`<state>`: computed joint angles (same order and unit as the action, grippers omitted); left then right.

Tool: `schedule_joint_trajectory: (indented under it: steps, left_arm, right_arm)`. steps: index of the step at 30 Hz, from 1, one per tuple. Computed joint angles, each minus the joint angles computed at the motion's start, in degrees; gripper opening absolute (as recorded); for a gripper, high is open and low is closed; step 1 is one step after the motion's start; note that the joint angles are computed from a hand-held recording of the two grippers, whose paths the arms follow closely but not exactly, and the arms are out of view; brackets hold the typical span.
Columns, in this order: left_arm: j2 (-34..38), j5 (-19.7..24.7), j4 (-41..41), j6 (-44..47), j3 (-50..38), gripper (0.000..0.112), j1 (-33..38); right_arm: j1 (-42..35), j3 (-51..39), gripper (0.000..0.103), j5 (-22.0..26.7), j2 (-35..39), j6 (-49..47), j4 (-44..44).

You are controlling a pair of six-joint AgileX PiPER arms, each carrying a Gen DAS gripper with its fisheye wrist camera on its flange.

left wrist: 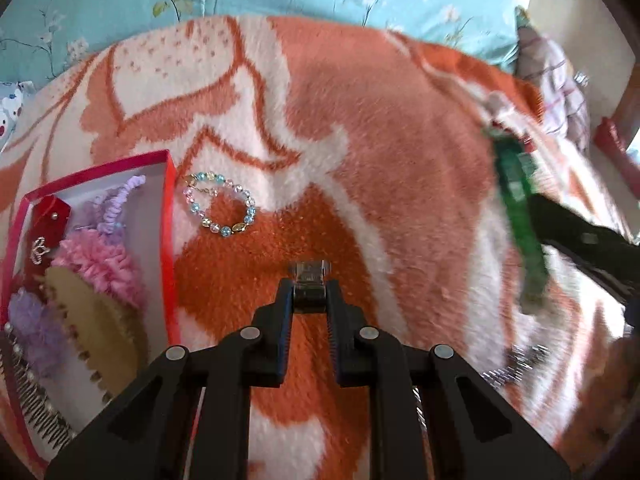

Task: Organize jewelry
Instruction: 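Carry the watch and green bracelet with both tools into the white box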

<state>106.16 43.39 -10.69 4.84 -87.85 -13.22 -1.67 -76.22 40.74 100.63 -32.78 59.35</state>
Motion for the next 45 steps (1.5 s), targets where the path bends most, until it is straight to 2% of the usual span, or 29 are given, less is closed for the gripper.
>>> schedule_joint_trajectory:
  steps: [7, 9, 26, 37, 45]
  left_arm:
    - [-6.87, -0.76, -7.48, 5.64, 5.19, 0.013, 3.45]
    - [-8.64, -1.06, -5.75, 4.38, 6.57, 0.013, 3.71]
    - [-17.38, 0.26, -10.71, 10.68, 8.08, 0.013, 15.55]
    - [-14.03, 0.87, -12.55, 13.61, 4.82, 0.013, 25.92]
    - [-6.01, 0.87, -11.73, 12.64, -2.78, 0.013, 28.8]
  right_arm:
    - [1.63, 0.25, 0.01, -0.22, -0.47, 1.17, -0.96]
    - [2.14, 0.32, 0.01, -0.08, -0.44, 1.47, -0.94]
    - [10.46, -5.43, 0.01, -0.24, 0.61, 6.79, -5.59]
    - [18.57, -13.69, 0.01, 0.68, 6.86, 11.96, -10.74]
    - [23.05, -27.21, 0.01, 2.85, 16.25, 18.71, -16.39]
